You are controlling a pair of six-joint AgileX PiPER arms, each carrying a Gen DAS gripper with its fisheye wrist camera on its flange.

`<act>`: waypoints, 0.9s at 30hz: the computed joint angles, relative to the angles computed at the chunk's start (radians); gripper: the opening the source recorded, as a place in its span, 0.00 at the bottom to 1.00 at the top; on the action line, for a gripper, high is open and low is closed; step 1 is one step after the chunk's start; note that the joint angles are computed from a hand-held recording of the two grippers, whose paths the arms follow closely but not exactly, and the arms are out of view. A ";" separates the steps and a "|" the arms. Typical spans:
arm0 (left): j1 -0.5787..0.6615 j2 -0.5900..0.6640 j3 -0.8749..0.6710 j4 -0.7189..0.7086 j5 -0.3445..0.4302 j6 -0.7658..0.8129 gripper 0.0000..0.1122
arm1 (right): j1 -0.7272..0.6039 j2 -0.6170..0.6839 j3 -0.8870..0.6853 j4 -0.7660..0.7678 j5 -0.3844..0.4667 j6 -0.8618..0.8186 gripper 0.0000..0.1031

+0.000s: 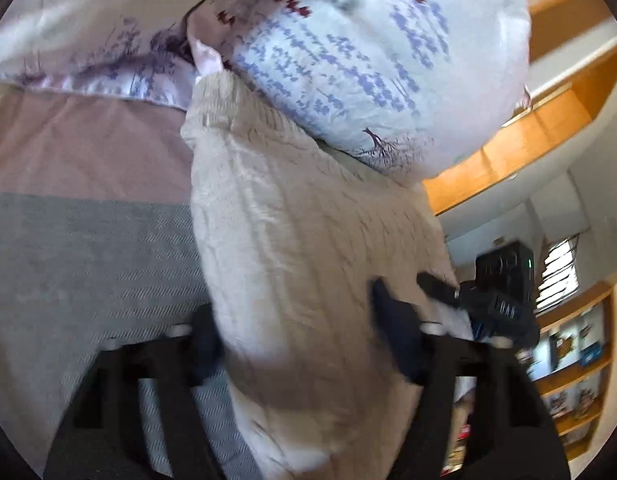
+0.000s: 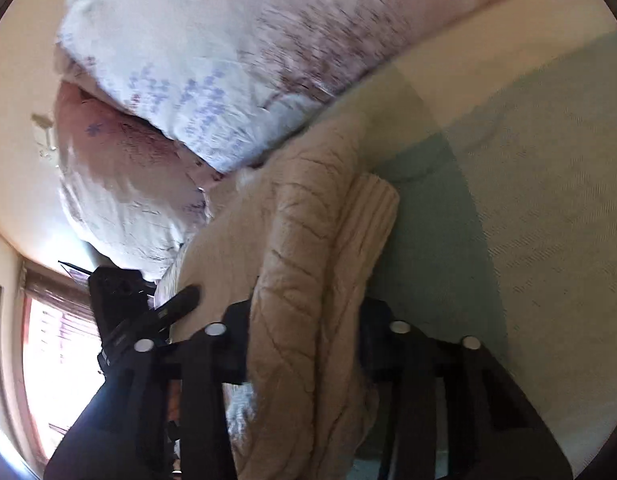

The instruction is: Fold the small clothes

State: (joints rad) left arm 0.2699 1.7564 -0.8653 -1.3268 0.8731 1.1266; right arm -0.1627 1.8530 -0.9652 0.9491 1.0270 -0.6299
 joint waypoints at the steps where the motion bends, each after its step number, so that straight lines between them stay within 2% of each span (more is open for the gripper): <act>1: 0.018 0.003 0.005 -0.016 0.023 0.020 0.35 | 0.010 -0.024 0.007 0.004 0.000 -0.001 0.35; 2: 0.056 -0.007 0.012 -0.010 0.071 0.042 0.32 | 0.027 -0.052 0.012 0.019 0.002 -0.011 0.34; 4: 0.124 -0.069 0.040 0.030 0.118 0.077 0.32 | 0.085 -0.089 -0.006 0.056 0.035 -0.017 0.32; 6: 0.258 -0.174 0.084 0.076 0.181 0.139 0.32 | 0.175 -0.109 -0.027 0.081 0.021 -0.020 0.32; 8: 0.373 -0.221 0.085 0.117 0.221 0.162 0.36 | 0.262 -0.087 -0.059 0.115 -0.006 -0.021 0.32; 9: 0.402 -0.239 0.084 0.133 0.193 0.168 0.39 | 0.324 -0.051 -0.088 0.119 -0.045 -0.010 0.33; 10: 0.402 -0.256 0.085 0.156 0.125 0.162 0.45 | 0.380 0.000 -0.123 0.105 -0.085 0.024 0.36; 12: 0.353 -0.261 0.066 0.265 -0.048 0.066 0.46 | 0.459 0.095 -0.203 -0.016 -0.134 0.169 0.41; 13: 0.356 -0.237 0.060 0.305 -0.081 0.022 0.47 | 0.481 0.115 -0.215 -0.061 -0.166 0.222 0.54; 14: 0.374 -0.233 0.062 0.305 -0.074 0.017 0.49 | 0.481 0.095 -0.199 -0.066 -0.190 0.247 0.57; 15: 0.429 -0.240 0.074 0.273 -0.027 0.052 0.52 | 0.474 0.035 -0.160 -0.070 -0.231 0.258 0.57; 17: 0.542 -0.301 0.121 0.226 0.035 0.156 0.69 | 0.458 -0.123 -0.070 -0.037 -0.316 0.206 0.64; 18: 0.581 -0.334 0.147 0.206 0.050 0.202 0.70 | 0.442 -0.173 -0.039 0.040 -0.312 0.141 0.76; 19: 0.636 -0.358 0.166 0.196 0.086 0.252 0.73 | 0.424 -0.195 -0.030 0.125 -0.268 0.070 0.83; 21: 0.715 -0.414 0.206 0.208 0.139 0.299 0.77 | 0.452 -0.165 -0.079 0.176 -0.153 0.048 0.85; 22: 0.714 -0.452 0.226 0.240 0.114 0.269 0.81 | 0.484 -0.130 -0.117 0.142 -0.138 0.085 0.85; 23: 0.673 -0.479 0.236 0.232 0.088 0.244 0.90 | 0.539 -0.082 -0.156 0.067 -0.160 0.158 0.85; 24: 0.660 -0.519 0.254 0.245 0.047 0.213 0.90 | 0.583 -0.020 -0.201 -0.032 -0.188 0.256 0.86; 25: 0.679 -0.549 0.275 0.252 0.044 0.221 0.90 | 0.625 0.015 -0.207 -0.118 -0.246 0.327 0.87; 26: 0.685 -0.588 0.302 0.278 0.044 0.217 0.90 | 0.643 0.010 -0.208 -0.165 -0.299 0.357 0.87; 27: 0.686 -0.617 0.320 0.294 0.049 0.207 0.90 | 0.653 -0.005 -0.204 -0.193 -0.312 0.385 0.86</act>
State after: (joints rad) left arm 0.9558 1.1398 -0.5452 -1.0331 0.9219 1.3336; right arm 0.4907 1.8475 -1.1689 0.7564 0.7153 -0.2445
